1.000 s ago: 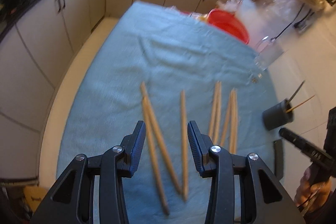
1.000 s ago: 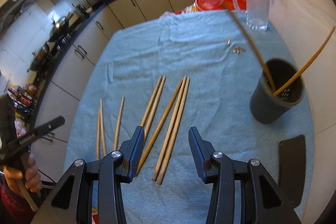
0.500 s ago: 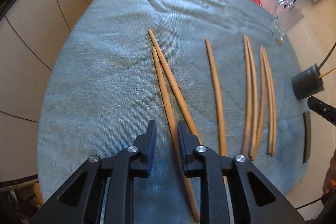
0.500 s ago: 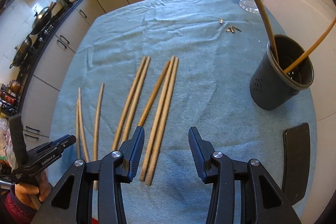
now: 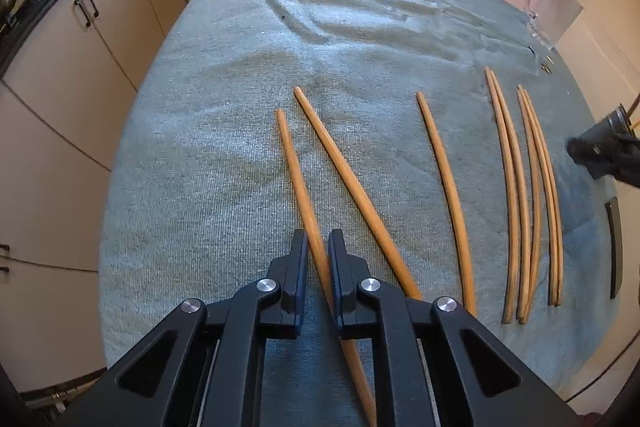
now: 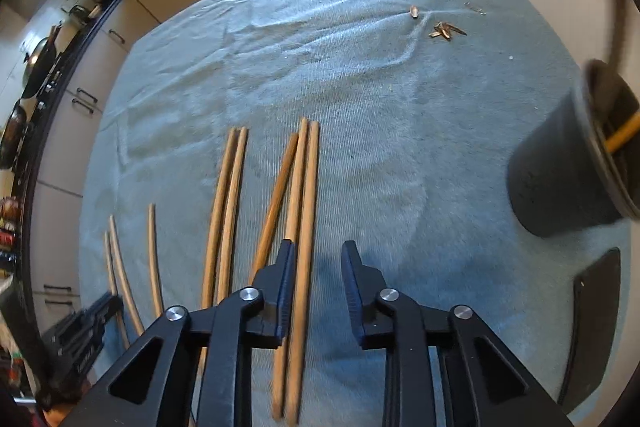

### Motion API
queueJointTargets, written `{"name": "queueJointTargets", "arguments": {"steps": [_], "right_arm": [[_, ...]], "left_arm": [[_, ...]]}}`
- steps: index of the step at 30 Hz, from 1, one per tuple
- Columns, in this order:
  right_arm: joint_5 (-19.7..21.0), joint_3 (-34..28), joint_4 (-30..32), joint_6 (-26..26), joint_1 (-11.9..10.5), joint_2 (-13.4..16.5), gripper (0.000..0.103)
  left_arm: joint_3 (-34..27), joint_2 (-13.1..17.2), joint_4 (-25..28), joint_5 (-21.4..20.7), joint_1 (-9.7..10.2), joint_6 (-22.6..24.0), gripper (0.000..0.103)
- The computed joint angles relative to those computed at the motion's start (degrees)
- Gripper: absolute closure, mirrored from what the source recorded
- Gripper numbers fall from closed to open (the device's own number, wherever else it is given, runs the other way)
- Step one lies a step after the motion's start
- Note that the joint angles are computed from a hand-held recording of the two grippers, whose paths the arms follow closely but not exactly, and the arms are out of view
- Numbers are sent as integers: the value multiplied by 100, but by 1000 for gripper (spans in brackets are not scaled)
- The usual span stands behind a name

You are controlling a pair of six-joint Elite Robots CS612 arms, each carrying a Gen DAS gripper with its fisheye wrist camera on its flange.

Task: Organize utensils
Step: 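Grasp a chopstick with the left gripper while the right gripper grasps another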

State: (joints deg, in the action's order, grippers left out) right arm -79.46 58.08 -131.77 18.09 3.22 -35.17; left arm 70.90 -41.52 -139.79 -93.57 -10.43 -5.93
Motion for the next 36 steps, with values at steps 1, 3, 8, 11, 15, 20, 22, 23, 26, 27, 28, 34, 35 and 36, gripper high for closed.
{"name": "queueJointTargets", "arguments": {"steps": [1, 3, 8, 11, 15, 20, 22, 23, 26, 27, 28, 34, 35, 36], "right_arm": [[6, -77, 74, 19, 1, 41, 79], [-67, -263, 241, 39, 17, 141, 80], [-279, -628, 669, 103, 51, 343, 84], [-331, -715, 710, 142, 58, 385, 84], [-486, -1014, 978, 94, 102, 523, 84], [-889, -1434, 1301, -89, 202, 725, 85], [-1001, -1502, 1324, -120, 220, 760, 91], [-1023, -1503, 1304, -156, 221, 763, 95], [-914, -1372, 1142, -130, 194, 704, 96], [-883, -1239, 983, -97, 185, 637, 96], [-831, -1100, 816, -77, 176, 562, 96], [-701, -74, -705, -258, 188, -31, 96], [-674, 136, -1012, -292, 190, -157, 96], [-636, 243, -1186, -296, 197, -220, 96]], "left_arm": [[5, 0, -15, -53, 16, 17, 93], [-18, 17, -19, -146, 42, 77, 93], [-106, 54, 95, -393, 111, 135, 93], [-177, 87, 173, -551, 151, 173, 93], [-295, 149, 253, -641, 169, 224, 93], [-567, 278, 437, -588, 160, 321, 93], [-648, 321, 461, -584, 161, 296, 93], [-674, 340, 443, -577, 159, 296, 93], [-705, 369, 366, -552, 154, 272, 95], [-683, 360, 328, -545, 152, 274, 96], [-633, 338, 257, -549, 156, 256, 96], [-334, 145, -410, -752, 226, 6, 96], [-271, 100, -572, -768, 232, -44, 96], [-203, 50, -730, -750, 231, -64, 96]]}}
